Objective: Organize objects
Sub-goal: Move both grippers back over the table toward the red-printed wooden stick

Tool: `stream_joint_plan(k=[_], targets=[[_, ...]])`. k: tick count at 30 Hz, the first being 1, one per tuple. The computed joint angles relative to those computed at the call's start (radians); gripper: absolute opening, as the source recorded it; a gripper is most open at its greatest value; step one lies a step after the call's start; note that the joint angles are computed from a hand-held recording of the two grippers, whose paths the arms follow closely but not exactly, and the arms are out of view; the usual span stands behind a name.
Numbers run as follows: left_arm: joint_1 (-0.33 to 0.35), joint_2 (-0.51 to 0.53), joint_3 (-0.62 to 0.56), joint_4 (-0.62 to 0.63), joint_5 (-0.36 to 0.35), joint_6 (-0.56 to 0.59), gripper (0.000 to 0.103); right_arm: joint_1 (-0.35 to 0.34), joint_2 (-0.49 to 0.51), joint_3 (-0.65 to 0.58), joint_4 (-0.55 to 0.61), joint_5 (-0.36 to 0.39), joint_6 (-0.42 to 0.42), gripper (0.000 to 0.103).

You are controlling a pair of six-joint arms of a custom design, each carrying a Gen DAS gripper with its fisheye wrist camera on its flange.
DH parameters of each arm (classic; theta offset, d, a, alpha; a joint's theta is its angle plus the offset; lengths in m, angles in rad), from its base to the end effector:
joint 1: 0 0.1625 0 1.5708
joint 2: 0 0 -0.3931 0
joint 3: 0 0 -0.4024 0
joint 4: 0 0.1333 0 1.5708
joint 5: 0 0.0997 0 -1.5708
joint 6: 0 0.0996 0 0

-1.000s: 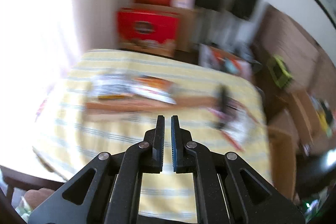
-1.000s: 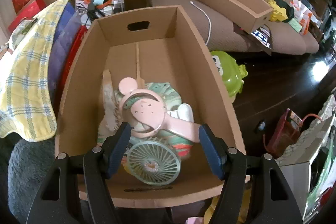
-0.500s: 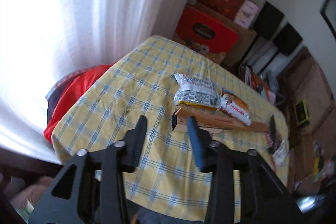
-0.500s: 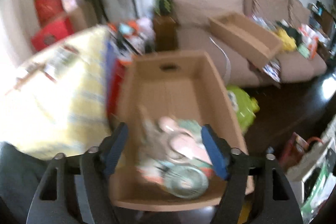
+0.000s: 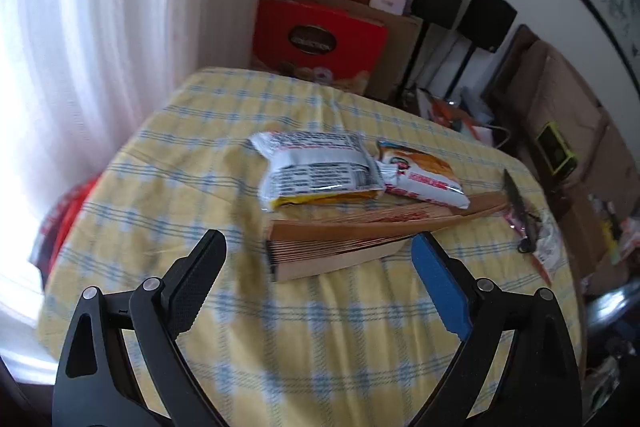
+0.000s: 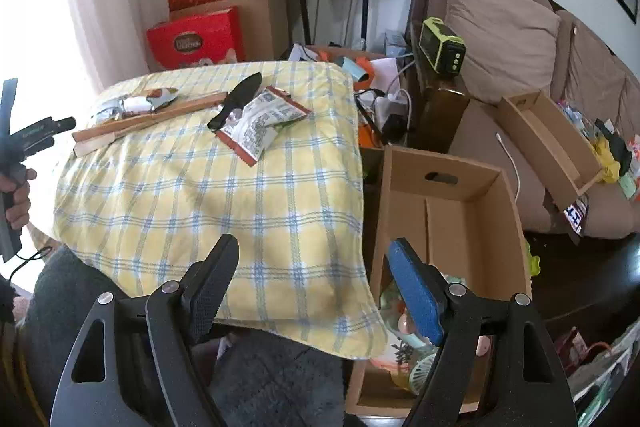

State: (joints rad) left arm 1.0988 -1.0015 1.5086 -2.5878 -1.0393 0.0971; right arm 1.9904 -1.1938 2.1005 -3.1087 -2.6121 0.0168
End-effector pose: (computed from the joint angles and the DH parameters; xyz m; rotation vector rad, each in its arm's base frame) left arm -0.1512 -0.7004 0.2719 0.5537 2.5511 -0.7988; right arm 0.2481 -0.4400 0.2293 0.0346 -2.1188 0.9225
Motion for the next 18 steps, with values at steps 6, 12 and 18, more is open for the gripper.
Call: stream_joint_plan(k=[6,12,18], targets=[[-0.013,0.050,-0.010,-0.064,0.082,-0.040,0.093,-0.024,0.039,-0.109,0.079,0.091,-0.014,0.079],[-0.021,0.090,-0.045,-0.137,0.114,-0.047,0.092,-0.021,0.222,-0.380,0.140,0.132,-0.238,0.082],[-0.012,0.088,-0.038,-0.075,0.146,-0.139,0.070,-0.064,0.355,-0.668,0.463,0.177,-0.253,0.082]])
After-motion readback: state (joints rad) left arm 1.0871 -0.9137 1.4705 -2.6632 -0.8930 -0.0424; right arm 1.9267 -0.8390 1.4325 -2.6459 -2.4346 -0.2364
